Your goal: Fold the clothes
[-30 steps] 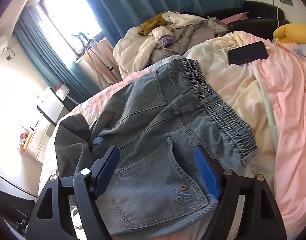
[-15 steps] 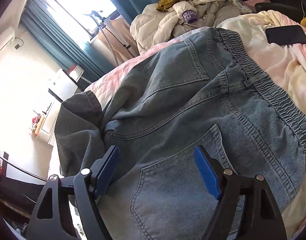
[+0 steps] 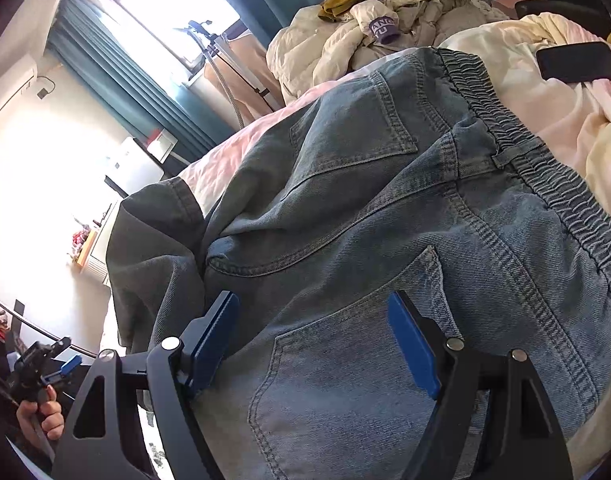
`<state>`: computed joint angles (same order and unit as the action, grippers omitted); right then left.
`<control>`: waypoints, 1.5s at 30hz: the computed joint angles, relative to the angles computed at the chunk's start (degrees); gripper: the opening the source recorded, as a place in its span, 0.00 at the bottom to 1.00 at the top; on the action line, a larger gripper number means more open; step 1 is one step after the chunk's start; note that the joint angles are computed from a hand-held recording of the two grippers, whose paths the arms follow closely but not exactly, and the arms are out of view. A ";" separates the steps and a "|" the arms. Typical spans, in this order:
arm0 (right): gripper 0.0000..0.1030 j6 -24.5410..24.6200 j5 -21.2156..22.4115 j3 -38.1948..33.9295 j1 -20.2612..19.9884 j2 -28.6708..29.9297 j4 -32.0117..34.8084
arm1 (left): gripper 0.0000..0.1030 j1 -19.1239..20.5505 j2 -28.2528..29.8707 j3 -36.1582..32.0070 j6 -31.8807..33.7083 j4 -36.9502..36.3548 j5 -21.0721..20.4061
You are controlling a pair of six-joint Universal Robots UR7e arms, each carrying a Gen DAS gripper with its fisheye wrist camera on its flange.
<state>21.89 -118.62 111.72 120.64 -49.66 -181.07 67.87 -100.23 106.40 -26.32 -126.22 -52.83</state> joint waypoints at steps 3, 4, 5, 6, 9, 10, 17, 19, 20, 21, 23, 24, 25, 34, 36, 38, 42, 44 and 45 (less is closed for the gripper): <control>0.76 -1.15 0.51 -0.37 -0.28 0.78 -0.19 | 0.56 2.12 6.71 -2.22 1.04 -2.69 -4.49; 0.76 -1.40 0.83 -0.56 -0.48 1.07 0.03 | 0.56 2.67 8.43 -2.68 1.77 -4.17 -5.46; 0.76 -1.50 1.33 -0.70 -0.79 1.33 0.21 | 0.56 3.30 10.25 -3.22 2.46 -5.93 -6.60; 0.76 -1.52 2.25 -0.75 -1.25 1.54 0.12 | 0.56 4.22 12.05 -4.09 2.68 -7.06 -8.52; 0.76 -2.90 6.48 -0.64 -3.01 2.33 -3.02 | 0.56 7.02 17.26 -7.05 2.72 -8.92 -14.60; 0.76 -3.41 7.90 -0.62 -3.60 2.62 -4.15 | 0.56 7.74 18.72 -7.74 2.50 -9.68 -15.99; 0.76 -8.00 10.56 -1.47 -5.81 5.44 -9.50 | 0.41 10.74 25.39 -11.44 0.25 -13.68 -25.24; 0.76 -8.46 11.18 -1.82 -6.36 6.06 -9.92 | 0.24 9.23 25.90 -12.19 2.34 -12.13 -21.40; 0.76 -8.72 11.31 -1.95 -6.53 6.31 -10.25 | 0.15 8.28 25.79 -11.92 3.85 -12.88 -19.28; 0.76 -9.00 11.37 -2.09 -6.66 6.53 -10.50 | 0.12 7.38 25.34 -11.43 5.17 -14.45 -17.44; 0.76 -9.55 11.36 -2.33 -6.79 6.85 -10.75 | 0.10 5.64 24.50 -10.49 7.99 -17.94 -13.92; 0.76 -9.66 11.42 -2.38 -6.86 6.91 -10.75 | 0.09 5.05 23.70 -10.35 8.59 -19.59 -12.94; 0.76 -9.66 11.60 -2.36 -6.96 6.93 -10.82 | 0.09 4.51 22.90 -10.33 9.09 -21.21 -12.09; 0.76 -10.49 10.42 -2.66 -6.46 8.03 -12.19 | 0.09 0.10 15.56 -13.52 13.36 -28.36 4.39; 0.76 -10.95 9.24 -3.08 -6.05 8.38 -11.93 | 0.09 -0.16 14.02 -14.39 14.90 -30.60 9.13; 0.76 -11.51 8.32 -3.53 -5.73 8.66 -11.37 | 0.09 0.04 12.65 -15.51 16.16 -33.37 12.97; 0.76 -12.15 6.90 -4.20 -5.21 9.26 -10.80 | 0.09 0.80 11.52 -18.31 22.69 -41.00 20.71; 0.76 -12.27 6.22 -4.58 -5.00 9.53 -10.33 | 0.09 1.32 11.51 -20.26 25.10 -44.27 24.65; 0.76 -12.29 5.84 -4.80 -4.85 9.66 -10.02 | 0.09 1.61 11.53 -21.22 26.12 -46.00 26.28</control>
<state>9.60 -112.79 106.92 115.79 -40.00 -191.09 69.48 -88.70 85.18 -0.20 -172.22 -26.54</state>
